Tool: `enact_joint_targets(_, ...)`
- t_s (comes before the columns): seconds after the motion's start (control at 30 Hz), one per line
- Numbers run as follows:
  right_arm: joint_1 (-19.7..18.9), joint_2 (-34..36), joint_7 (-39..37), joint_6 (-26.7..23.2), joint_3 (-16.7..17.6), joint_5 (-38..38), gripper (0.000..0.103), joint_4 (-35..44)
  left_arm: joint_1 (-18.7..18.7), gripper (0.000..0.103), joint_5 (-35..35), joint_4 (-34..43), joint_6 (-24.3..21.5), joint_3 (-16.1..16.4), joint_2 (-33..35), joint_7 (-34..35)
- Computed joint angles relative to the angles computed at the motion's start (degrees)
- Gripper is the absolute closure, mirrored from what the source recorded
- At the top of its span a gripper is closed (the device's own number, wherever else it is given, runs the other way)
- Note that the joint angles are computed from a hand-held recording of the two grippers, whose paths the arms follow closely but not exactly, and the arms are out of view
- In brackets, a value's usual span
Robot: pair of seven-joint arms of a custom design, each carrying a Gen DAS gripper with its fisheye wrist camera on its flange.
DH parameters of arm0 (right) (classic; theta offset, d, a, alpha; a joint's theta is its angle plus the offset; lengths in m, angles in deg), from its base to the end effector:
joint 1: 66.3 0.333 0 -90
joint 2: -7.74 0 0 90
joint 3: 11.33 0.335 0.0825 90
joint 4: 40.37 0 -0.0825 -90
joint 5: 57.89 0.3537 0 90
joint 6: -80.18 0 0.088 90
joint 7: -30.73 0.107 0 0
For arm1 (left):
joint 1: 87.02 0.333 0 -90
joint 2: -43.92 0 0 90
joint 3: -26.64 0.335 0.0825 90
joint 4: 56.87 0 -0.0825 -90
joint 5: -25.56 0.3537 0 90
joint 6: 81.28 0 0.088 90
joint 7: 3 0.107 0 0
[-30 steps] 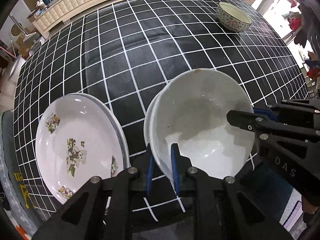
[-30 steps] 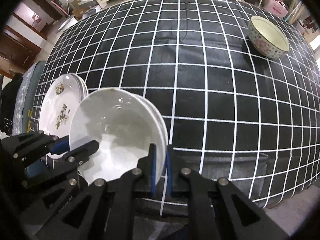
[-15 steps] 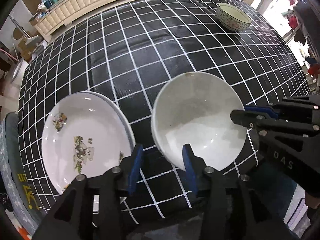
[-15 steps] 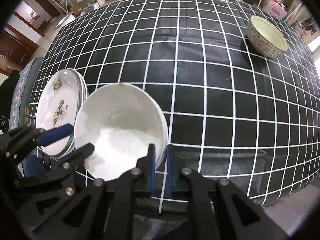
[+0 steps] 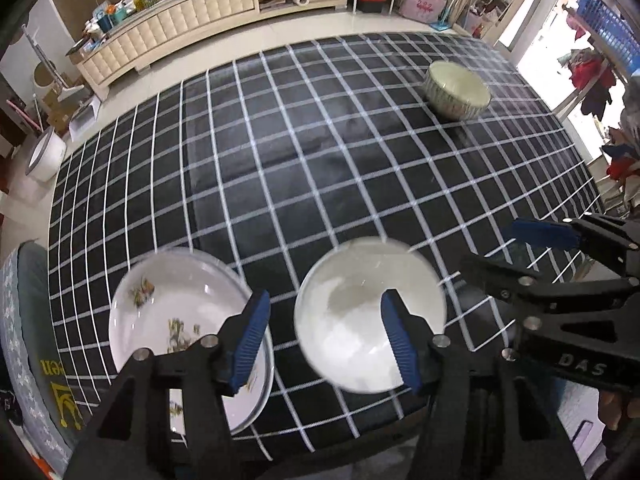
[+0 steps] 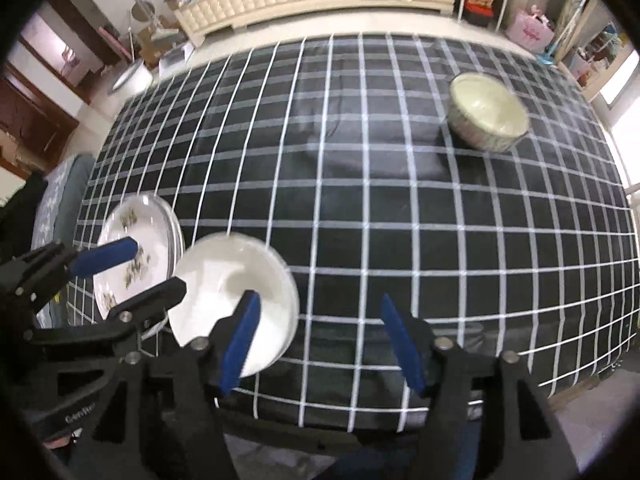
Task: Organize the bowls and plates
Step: 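Grasp the rim of the green-lined floral bowl with the left tool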
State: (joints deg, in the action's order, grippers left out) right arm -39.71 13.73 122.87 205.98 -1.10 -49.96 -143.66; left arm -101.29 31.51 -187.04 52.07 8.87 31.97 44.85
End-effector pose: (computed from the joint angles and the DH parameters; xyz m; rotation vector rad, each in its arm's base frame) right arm 0.4742 0.3555 0.5424 -2.4514 1.3936 0.0045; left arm 0.4010 -0.2576 0.4982 -2.1940 1.9592 -0.3392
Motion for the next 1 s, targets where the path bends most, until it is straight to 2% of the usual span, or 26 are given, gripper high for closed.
enact_joint_targets(0.07,-0.6,0.1,0.3,0.5,-0.5,-0.2,0.025,0.8,0.4,0.047,0.8,2.3,0.0,0.1,1.6,-0.3)
enact_joint_targets(0.33,-3.3,4.1,0.6,-2.7,-2.2,-2.9,0.023,9.2,-0.1,0.047,2.4,14.7,-1.1,2.2,10.6,0.5)
enact_joint_targets(0.53,-5.7,8.2,1.1,-3.2,-3.1,-3.0,0.022,16.2,-2.6,0.047,6.5,28.9,-5.7,3.9,19.6,2.2)
enact_joint_targets(0.63,-6.5,11.0,1.2,-4.2,-3.4,-3.6,0.022,20.1,-4.4,0.035,9.0,35.1,-7.4,5.2,24.0,3.1)
enact_joint_targets(0.67,-6.7,11.9,1.3,-4.6,-3.5,-4.0,0.022,21.2,-4.9,0.035,9.7,37.2,-7.8,5.8,25.6,3.1)
enact_joint_targets(0.83,-7.9,17.0,1.2,-6.1,-4.0,-5.0,0.022,27.4,-6.1,0.035,7.7,45.7,-8.7,7.7,32.8,5.4)
enact_joint_targets(1.0,-8.3,22.2,0.6,-6.4,-4.7,-7.2,0.022,33.3,-7.8,0.035,6.8,56.6,-12.5,9.6,41.6,8.1)
